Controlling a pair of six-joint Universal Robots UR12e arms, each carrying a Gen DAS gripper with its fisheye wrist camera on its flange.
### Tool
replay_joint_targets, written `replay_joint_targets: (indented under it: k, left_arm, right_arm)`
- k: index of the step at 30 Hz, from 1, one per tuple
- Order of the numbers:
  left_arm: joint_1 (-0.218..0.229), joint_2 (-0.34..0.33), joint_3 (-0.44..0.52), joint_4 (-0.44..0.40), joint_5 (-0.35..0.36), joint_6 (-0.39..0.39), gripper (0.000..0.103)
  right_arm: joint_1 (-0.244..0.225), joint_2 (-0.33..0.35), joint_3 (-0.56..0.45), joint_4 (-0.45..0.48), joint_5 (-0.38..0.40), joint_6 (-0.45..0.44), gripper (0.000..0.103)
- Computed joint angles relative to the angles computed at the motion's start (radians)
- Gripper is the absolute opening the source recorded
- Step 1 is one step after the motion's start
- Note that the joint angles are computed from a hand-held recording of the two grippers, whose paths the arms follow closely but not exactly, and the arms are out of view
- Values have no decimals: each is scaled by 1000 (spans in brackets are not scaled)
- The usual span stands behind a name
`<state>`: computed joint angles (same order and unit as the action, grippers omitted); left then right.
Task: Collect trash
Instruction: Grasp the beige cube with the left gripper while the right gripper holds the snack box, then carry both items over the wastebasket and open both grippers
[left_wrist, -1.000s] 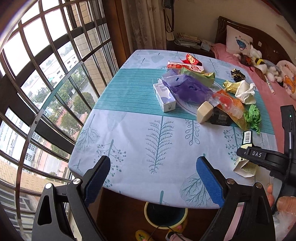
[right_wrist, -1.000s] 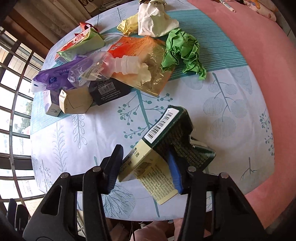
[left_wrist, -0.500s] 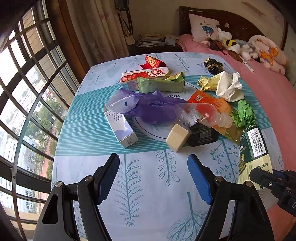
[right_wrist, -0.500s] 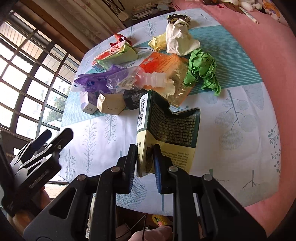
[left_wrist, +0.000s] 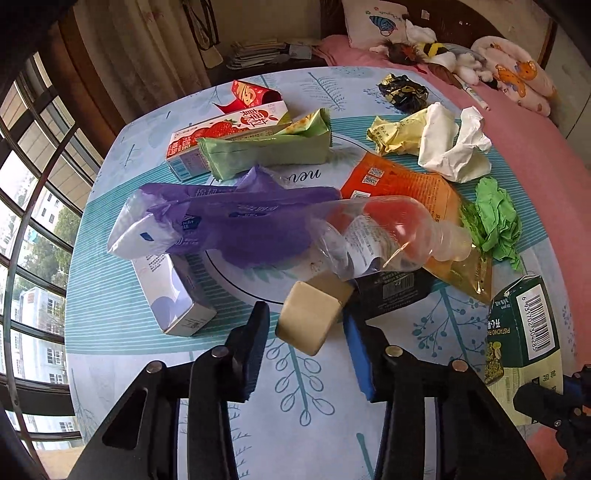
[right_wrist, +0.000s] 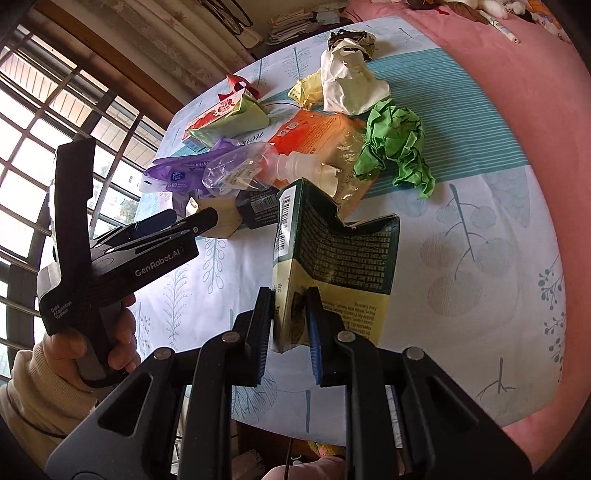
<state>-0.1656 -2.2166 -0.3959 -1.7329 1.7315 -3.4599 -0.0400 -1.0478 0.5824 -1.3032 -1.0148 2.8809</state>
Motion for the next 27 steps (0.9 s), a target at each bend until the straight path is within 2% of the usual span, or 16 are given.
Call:
replay_joint_targets:
  k: [1, 7, 13, 19, 27]
  left_arm:
    - [-1, -1, 1, 1, 2, -2, 32]
    - [-11, 27, -35, 10, 28, -28, 25]
    - [-18, 131, -175, 77, 19, -36, 25]
    - [-28, 262, -329, 143, -23, -47, 25]
    - [-61, 453, -543, 190, -66, -53, 25]
  right_arm:
    - [-1, 1, -2, 5, 2, -4, 15]
    - [-3, 3, -6, 16, 7, -13, 15]
    - [-2, -23, 24, -3, 20, -13, 15]
    - [-2, -101, 123, -44, 38, 6, 15]
    - [2, -260, 318, -75, 56, 21, 15]
